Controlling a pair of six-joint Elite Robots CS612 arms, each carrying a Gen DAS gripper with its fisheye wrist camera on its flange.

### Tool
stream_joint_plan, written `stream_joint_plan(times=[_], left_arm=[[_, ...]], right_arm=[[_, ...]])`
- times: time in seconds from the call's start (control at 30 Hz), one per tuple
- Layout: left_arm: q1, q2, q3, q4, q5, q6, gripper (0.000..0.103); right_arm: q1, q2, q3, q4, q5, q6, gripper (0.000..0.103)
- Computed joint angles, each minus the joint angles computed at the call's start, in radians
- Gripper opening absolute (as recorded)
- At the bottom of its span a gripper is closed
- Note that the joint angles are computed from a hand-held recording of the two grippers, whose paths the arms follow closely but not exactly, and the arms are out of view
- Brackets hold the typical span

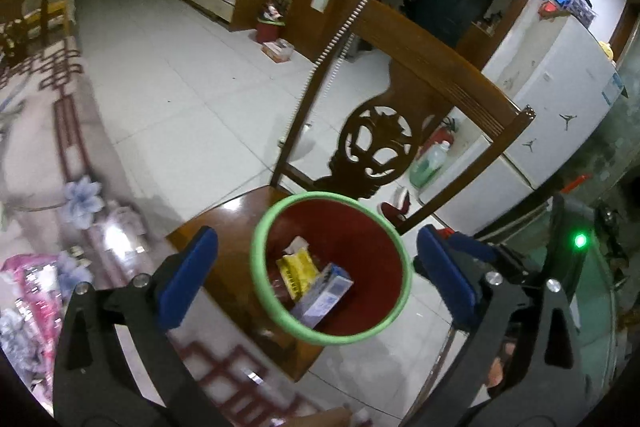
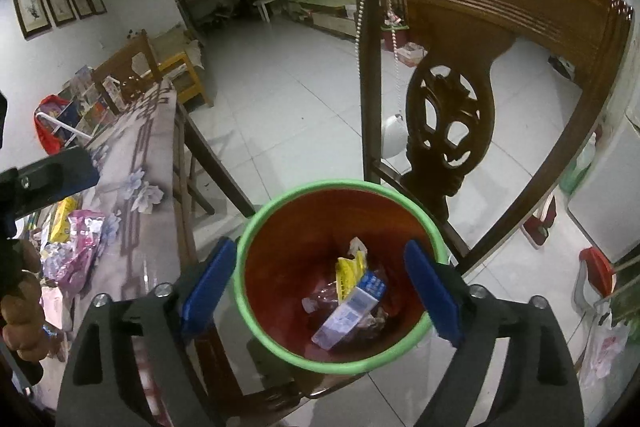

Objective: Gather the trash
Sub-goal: 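Carry both boxes over the red bin and open both tools to drop them, then grasp the pink wrapper with the right tool while the left tool grasps the orange snack bag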

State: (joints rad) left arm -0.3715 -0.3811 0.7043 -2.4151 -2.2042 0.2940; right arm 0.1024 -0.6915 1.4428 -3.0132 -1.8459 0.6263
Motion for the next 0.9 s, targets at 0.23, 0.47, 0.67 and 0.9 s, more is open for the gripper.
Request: stream_joint_plan(times=[0.23, 0.47, 0.67, 0.9], left_arm=[[0.027, -0.038, 0.059, -0.054, 0.031, -0.022, 0.098], [0.064, -0.069, 0.102, -0.101, 0.034, -0.035, 0.098], [0.108, -0.101, 0.147, -0.166, 0.030, -0.053, 0.098], [0.162, -0.130, 0.191, -0.215, 0.057, -0.062, 0.098]], right_arm=[[0.021, -0.006, -0.024, 0.017, -0.035, -0.017, 0.091], [0.049, -0.004, -0.081, 0.046, -0.082, -0.078, 0.095], [0.075, 0.011, -0.156, 0.058, -0.095, -0.144, 0.095], [0.121, 0.065, -0.294, 0.090, -0.053, -0.224, 0.096]])
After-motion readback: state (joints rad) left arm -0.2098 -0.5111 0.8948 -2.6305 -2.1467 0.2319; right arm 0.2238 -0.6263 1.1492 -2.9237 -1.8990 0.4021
